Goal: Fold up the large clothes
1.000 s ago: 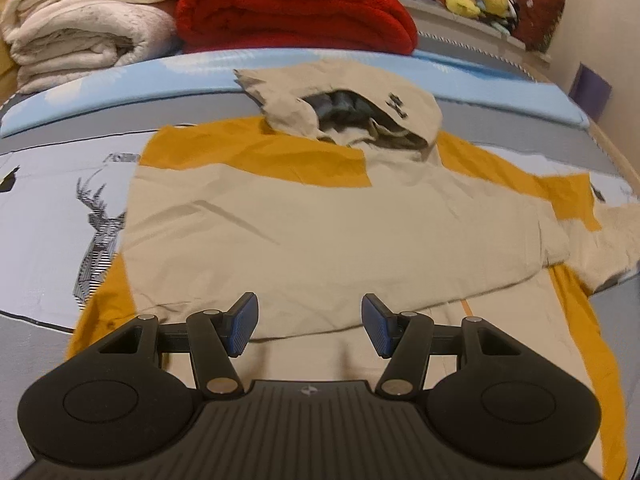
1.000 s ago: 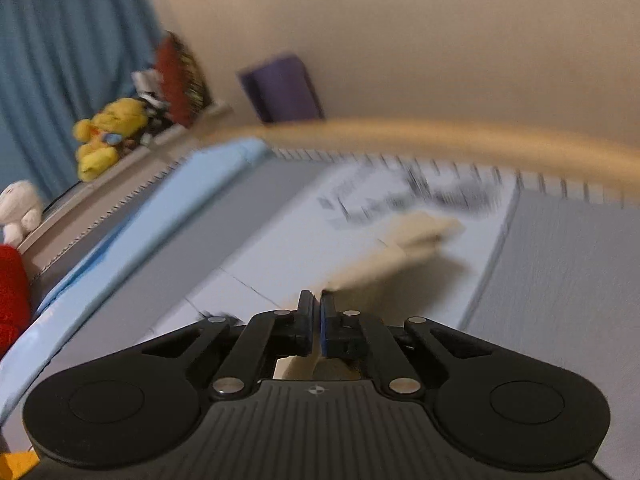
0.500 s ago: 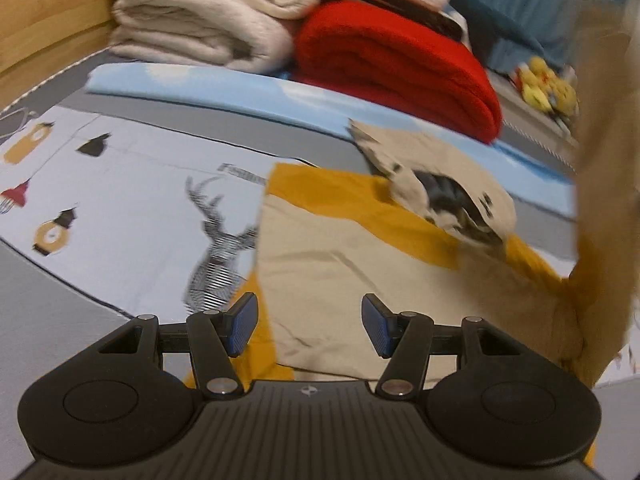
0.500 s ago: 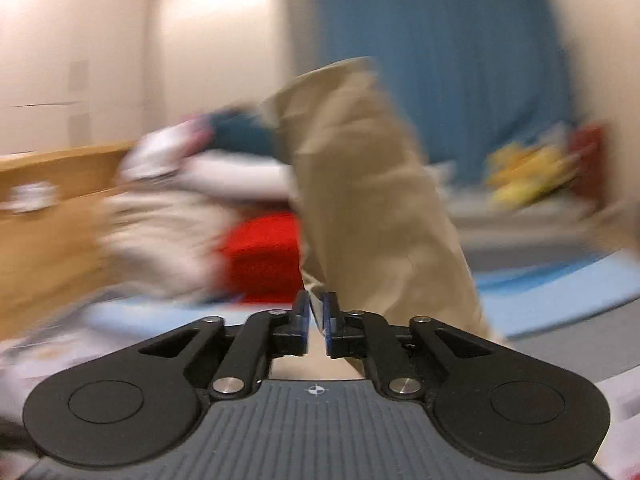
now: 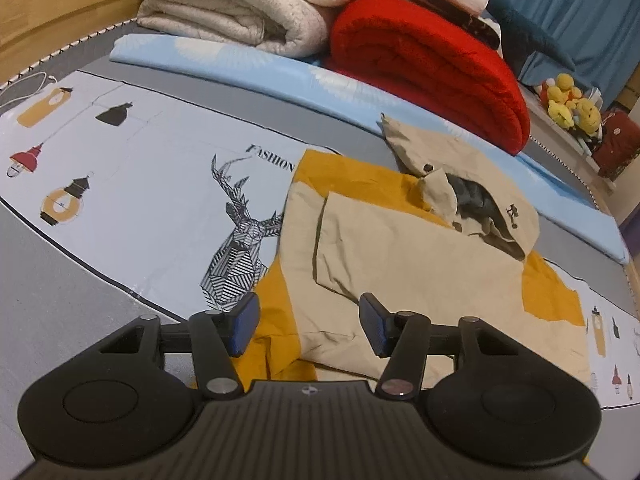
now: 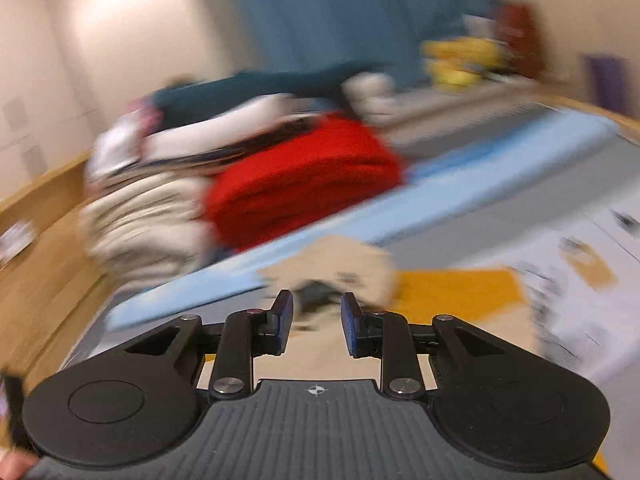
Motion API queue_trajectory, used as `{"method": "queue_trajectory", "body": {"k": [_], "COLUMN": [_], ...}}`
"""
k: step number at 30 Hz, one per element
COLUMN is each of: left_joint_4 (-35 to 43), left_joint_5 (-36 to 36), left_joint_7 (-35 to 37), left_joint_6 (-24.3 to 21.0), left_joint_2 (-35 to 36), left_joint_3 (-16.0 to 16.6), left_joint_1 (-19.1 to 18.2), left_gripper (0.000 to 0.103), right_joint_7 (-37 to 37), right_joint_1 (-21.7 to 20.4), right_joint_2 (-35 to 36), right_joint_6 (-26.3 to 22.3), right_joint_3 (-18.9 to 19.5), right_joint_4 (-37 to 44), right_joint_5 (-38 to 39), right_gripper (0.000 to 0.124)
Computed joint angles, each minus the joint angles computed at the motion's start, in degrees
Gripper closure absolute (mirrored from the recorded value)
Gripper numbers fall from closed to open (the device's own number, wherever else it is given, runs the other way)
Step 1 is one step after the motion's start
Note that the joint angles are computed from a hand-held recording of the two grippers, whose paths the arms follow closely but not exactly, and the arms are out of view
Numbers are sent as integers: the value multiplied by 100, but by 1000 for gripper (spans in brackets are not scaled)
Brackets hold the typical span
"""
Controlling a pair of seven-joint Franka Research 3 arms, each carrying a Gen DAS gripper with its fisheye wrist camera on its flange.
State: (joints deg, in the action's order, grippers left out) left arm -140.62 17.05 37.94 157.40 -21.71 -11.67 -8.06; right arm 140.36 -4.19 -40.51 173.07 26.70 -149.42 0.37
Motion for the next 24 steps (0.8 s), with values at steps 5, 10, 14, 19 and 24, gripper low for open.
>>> {"method": "queue_trajectory", "body": {"k": [5, 10, 14, 19, 24], "left_joint_4": [-79, 25, 116, 155, 301], "left_joint_5": [-526, -688, -721, -1673, -3193], "left_joint_7": [-74, -341, -525, -401, 337], "left_joint_6": [574, 909, 1213, 1821, 2136], "left_joint_2": [336, 718, 1060, 1577, 1980], "left_joint_3": [211, 150, 139, 411, 464], "left_joint_1": [-193, -116, -67, -364, -671], "left_gripper": [73, 76, 76, 75, 71], "right_joint_7": [828, 886, 931, 629, 714], "right_joint_1": [178, 1083, 1076, 1652, 1495], "right_joint_2": [93, 1023, 1344, 1956, 2153], "right_joint_6": [-679, -295, -383, -259, -490], "right_joint_3": [-287, -1134, -1168, -1780, -1763], "right_joint_4": [-561, -518, -377, -147, -10], "right_joint_5": [491, 1005, 1009, 1535, 1567], "right_gripper": [93, 93, 81, 81, 81]}}
